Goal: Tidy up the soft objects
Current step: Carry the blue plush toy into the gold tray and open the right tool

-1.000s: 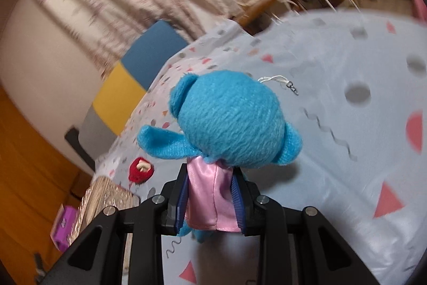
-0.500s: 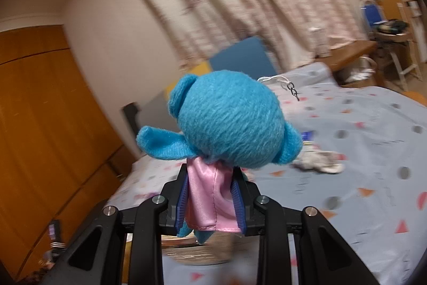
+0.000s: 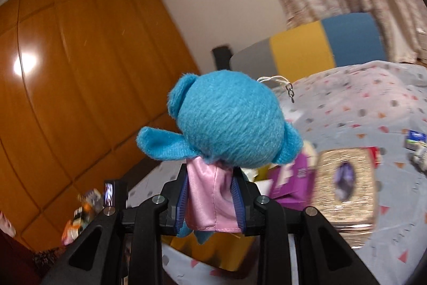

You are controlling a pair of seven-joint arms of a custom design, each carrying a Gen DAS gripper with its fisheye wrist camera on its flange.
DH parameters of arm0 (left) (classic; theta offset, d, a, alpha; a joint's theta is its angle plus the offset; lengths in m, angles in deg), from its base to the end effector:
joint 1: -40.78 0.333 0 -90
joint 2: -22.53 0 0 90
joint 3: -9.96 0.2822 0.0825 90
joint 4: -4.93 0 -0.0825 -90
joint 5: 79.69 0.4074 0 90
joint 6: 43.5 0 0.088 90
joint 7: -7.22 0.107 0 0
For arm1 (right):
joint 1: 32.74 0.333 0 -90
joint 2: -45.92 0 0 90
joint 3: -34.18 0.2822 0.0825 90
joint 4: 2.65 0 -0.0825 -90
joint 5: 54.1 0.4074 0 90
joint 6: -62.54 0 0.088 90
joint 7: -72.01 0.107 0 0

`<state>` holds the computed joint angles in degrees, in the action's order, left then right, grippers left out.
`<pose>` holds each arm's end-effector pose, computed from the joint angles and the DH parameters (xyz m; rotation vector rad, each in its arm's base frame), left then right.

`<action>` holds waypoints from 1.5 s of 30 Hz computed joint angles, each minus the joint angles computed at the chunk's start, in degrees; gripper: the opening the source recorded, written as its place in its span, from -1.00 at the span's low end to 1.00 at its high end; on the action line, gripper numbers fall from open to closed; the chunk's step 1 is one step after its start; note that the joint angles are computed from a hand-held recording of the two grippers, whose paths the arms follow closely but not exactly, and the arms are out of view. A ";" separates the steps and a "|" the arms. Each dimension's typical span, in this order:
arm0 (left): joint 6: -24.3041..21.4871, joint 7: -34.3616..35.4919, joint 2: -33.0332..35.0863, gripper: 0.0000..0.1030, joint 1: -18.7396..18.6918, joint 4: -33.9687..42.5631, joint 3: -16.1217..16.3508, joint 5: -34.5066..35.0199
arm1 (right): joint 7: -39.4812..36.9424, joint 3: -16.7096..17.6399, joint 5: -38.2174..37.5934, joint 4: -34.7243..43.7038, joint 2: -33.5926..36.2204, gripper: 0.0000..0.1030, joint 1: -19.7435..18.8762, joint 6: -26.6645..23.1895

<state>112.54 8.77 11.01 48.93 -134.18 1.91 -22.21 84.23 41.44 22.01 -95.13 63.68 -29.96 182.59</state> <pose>0.5158 -0.0300 0.3753 -2.2206 1.0309 -0.5394 0.6758 0.1583 0.4606 -1.7980 0.6547 0.1100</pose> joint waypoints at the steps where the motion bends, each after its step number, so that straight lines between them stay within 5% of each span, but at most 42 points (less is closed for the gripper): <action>1: 0.02 -0.20 -0.31 0.75 0.04 -0.28 0.08 -0.11 | 0.81 0.28 -1.87 0.17 0.25 -0.43 1.10 0.60; 11: 1.10 -0.39 -2.58 0.76 1.35 -2.95 -0.01 -0.65 | 24.96 1.51 -33.16 16.72 16.43 -0.42 13.81 5.90; 17: 0.95 -1.01 -4.17 0.79 2.36 -4.70 -0.18 -0.91 | 32.94 3.91 -42.09 25.52 25.00 -0.42 15.35 3.25; 31: 2.01 -0.77 -4.47 0.80 3.82 -6.07 -0.46 -2.91 | 43.25 3.38 -49.11 36.35 32.98 -0.24 19.62 1.00; 38: 2.11 -0.71 -3.47 0.80 3.34 -5.55 -0.68 -3.90 | 39.61 5.05 -47.31 25.20 26.58 -0.21 17.66 8.94; 45: 1.18 -1.03 -2.63 0.80 2.33 -4.65 -0.76 -3.92 | 36.20 7.17 -39.20 19.52 22.70 -0.21 13.27 10.68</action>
